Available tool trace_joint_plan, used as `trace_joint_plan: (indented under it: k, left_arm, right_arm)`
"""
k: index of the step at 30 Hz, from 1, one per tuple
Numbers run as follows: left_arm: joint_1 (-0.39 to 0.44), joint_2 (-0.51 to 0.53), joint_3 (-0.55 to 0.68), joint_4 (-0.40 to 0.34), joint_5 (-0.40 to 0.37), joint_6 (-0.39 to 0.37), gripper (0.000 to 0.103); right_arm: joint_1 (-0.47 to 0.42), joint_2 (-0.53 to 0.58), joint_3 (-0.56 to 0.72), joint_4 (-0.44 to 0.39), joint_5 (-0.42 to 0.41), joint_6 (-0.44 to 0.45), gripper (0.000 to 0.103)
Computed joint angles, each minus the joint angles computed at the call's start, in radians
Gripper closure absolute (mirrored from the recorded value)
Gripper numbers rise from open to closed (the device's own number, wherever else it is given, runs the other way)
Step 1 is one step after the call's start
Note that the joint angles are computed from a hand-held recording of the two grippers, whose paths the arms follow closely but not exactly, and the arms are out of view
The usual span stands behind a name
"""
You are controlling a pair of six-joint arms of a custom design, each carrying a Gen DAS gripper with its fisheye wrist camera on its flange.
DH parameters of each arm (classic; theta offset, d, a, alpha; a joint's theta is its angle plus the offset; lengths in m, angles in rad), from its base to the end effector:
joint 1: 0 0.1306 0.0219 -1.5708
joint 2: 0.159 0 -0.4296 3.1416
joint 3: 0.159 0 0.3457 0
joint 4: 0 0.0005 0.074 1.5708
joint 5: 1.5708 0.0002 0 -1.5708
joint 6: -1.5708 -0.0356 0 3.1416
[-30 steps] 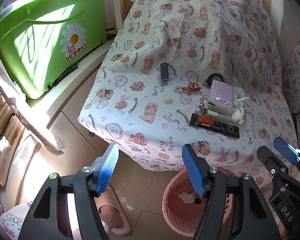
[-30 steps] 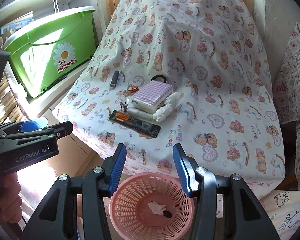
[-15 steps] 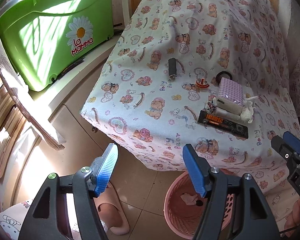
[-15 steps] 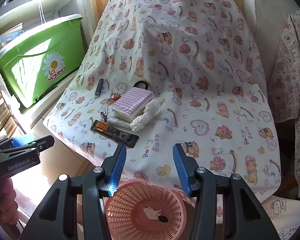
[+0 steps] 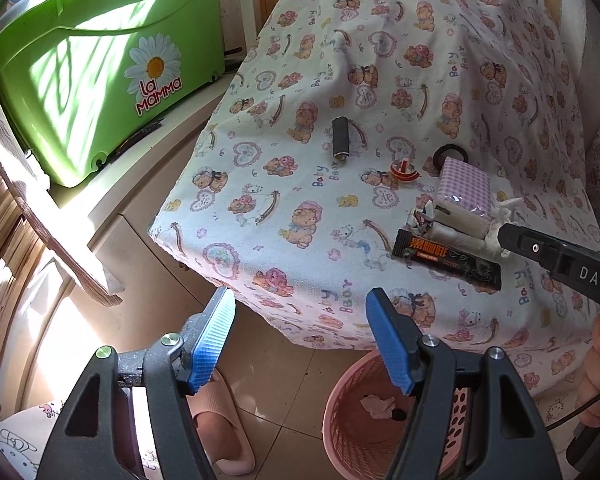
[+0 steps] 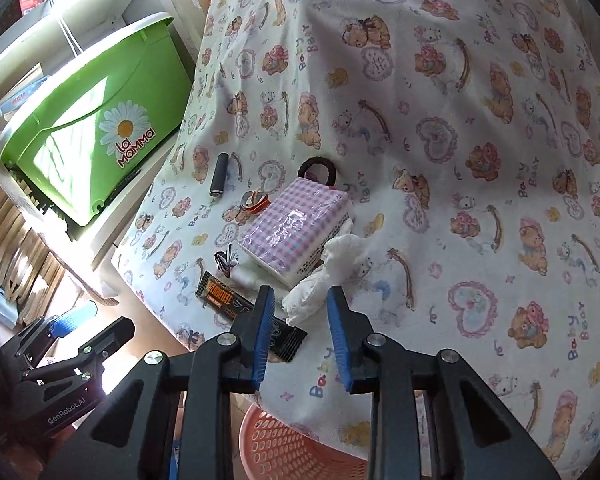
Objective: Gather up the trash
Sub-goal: 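Close the right tool on the white tissue beside the pink tissue pack, then close the left tool on the small wrapper while the right tool holds the tissue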
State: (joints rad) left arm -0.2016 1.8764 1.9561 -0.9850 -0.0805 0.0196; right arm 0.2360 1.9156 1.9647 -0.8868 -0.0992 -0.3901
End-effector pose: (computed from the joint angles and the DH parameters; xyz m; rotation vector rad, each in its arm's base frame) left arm 0.6142 -0.1231 0.4559 0.1904 2.4647 0.0046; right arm 0.6290 0.1544 0.4423 0.1417 2.4395 0.4042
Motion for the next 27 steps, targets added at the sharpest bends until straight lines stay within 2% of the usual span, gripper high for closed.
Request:
trace_joint_plan:
  k: [4, 5, 9, 12, 18, 21, 23, 24, 25, 27]
  left_arm:
    - [-0.01, 0.007, 0.005, 0.023, -0.027, -0.019, 0.037]
    - [-0.012, 0.009, 0.006, 0.025, -0.028, -0.021, 0.037]
    - [-0.001, 0.039, 0.054, -0.044, 0.041, 0.027, 0.036]
    - [-0.006, 0.043, 0.05, -0.04, 0.025, 0.035, 0.037]
    - [-0.019, 0.035, 0.029, 0.004, 0.026, 0.023, 0.037]
    - [-0.03, 0.064, 0.088, -0.013, 0.048, -0.014, 0.038]
    - [-0.031, 0.113, 0.191, -0.082, 0.117, -0.057, 0.039]
    - [-0.03, 0.146, 0.263, -0.139, 0.155, -0.07, 0.046]
    - [-0.029, 0.167, 0.311, -0.174, 0.172, -0.057, 0.055]
    - [-0.025, 0.233, 0.451, -0.285, 0.231, -0.017, 0.058]
  right_arm:
    - [0.003, 0.016, 0.011, 0.002, 0.07, -0.045, 0.072]
    - [0.003, 0.019, 0.013, 0.005, 0.079, -0.044, 0.075]
    - [0.002, 0.022, 0.013, 0.018, 0.068, -0.048, 0.088]
    - [0.0, 0.006, 0.0, 0.024, 0.084, -0.046, 0.092]
    - [-0.014, -0.036, -0.032, 0.037, 0.068, -0.044, 0.093]
    - [-0.018, -0.057, -0.051, 0.053, 0.06, -0.027, 0.093]
    - [-0.02, -0.065, -0.059, 0.054, 0.067, -0.025, 0.093]
    - [-0.022, -0.068, -0.063, 0.054, 0.067, -0.026, 0.093]
    - [-0.025, -0.07, -0.065, 0.054, 0.062, -0.026, 0.093]
    - [-0.029, -0.074, -0.068, 0.054, 0.058, -0.028, 0.093]
